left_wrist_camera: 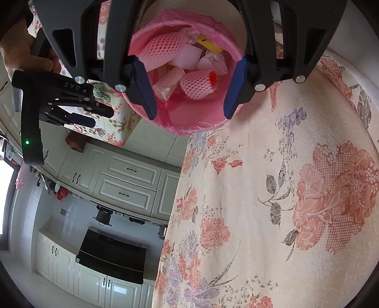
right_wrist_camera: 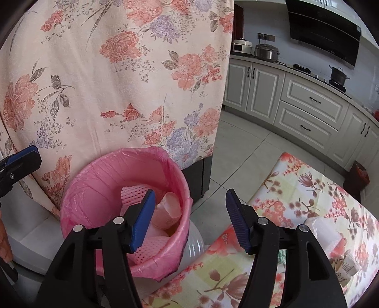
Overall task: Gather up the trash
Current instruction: 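Carry the foam net and paper packet to the pink bin and open both tools, then move both open tools back over the table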
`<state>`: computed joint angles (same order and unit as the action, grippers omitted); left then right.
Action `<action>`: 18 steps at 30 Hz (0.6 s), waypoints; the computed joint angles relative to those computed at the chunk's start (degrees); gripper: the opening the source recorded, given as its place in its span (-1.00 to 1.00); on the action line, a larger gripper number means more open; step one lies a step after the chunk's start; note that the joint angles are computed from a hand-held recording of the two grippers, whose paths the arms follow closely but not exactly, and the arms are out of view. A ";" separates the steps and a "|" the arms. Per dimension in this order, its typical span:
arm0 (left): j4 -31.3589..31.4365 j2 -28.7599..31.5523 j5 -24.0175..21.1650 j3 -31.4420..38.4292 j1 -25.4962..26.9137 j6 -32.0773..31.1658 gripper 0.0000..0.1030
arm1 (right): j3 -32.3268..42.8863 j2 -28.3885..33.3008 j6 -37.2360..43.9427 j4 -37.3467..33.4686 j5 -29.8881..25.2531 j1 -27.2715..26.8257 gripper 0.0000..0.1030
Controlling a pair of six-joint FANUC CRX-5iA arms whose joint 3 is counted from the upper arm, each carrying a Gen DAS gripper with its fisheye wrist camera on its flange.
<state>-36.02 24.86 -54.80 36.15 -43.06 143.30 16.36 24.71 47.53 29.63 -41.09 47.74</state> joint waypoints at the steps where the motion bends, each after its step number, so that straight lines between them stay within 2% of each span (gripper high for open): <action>1: 0.10 0.30 -0.15 0.45 -0.11 -0.32 0.12 | -0.91 -0.55 -0.55 0.26 0.31 -0.16 0.16; 18: 4.45 8.73 -2.60 12.35 -1.74 -7.36 0.24 | -18.71 -12.12 -12.79 9.71 4.54 -5.48 0.32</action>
